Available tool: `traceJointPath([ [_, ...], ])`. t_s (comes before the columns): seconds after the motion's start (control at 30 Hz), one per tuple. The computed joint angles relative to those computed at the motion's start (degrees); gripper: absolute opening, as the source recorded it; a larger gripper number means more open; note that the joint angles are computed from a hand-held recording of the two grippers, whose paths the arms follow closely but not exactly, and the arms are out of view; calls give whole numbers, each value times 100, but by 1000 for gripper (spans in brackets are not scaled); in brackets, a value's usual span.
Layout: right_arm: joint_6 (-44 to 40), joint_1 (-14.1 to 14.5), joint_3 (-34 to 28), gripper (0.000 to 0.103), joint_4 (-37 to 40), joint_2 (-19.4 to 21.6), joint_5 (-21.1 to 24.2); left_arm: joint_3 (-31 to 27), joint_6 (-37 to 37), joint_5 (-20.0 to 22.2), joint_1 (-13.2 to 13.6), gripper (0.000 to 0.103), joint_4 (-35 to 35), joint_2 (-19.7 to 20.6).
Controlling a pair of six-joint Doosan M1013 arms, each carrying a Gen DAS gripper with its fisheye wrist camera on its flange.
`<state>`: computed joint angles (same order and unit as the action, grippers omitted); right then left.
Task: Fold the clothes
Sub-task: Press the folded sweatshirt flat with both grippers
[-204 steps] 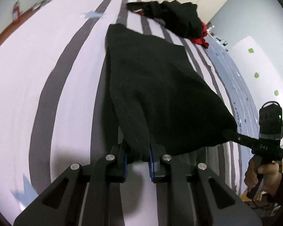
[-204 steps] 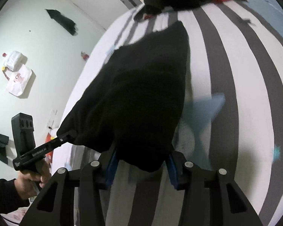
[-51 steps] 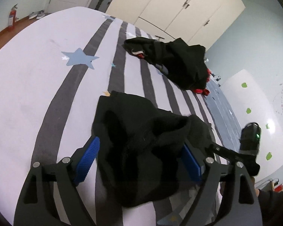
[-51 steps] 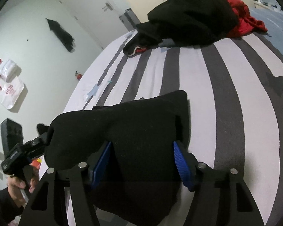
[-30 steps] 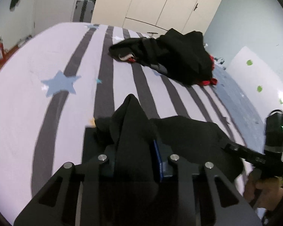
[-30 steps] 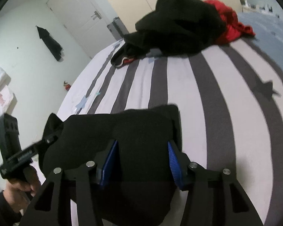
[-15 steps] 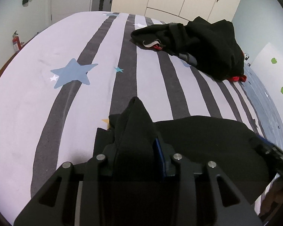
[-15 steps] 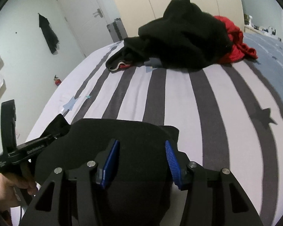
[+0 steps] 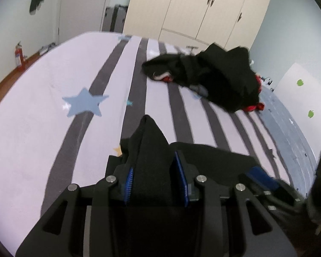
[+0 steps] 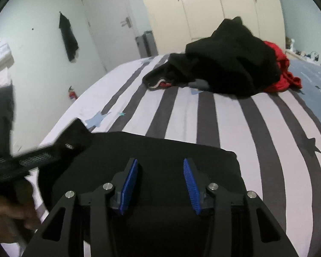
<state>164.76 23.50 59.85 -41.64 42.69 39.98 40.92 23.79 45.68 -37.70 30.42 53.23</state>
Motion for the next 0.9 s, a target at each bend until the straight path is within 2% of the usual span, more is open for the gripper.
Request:
traceJointPath([
  [0.1,182,38,73,39,-271,7,21,286,-551,-162,-135,30,717,-212],
  [0.17,194,47,70,39,-357,28,56,288,-675,-136,-180,30,888,-239],
  [0.27,175,34,22,38,-416,69,79,172,-469,-212,-214,29,739,-175],
  [0.33,177,28,-5,38,-444,91,90,-49,-227,-58,-240,21,681,-70],
  [0.37,190,25,-15,38,-461,100,94,-109,-198,-40,-261,20,755,-45],
  [0.43,244,12,-3,38,-488,102,40,-104,-192,-229,-213,20,458,-29],
  [0.6,413,27,102,38,-727,93,-63,-457,147,418,-208,19,272,333],
  [0.83,557,79,140,38,-978,138,-46,-404,-44,415,-207,19,527,429],
  [0.9,503,75,125,38,-928,135,-37,-554,145,530,-196,19,429,482],
])
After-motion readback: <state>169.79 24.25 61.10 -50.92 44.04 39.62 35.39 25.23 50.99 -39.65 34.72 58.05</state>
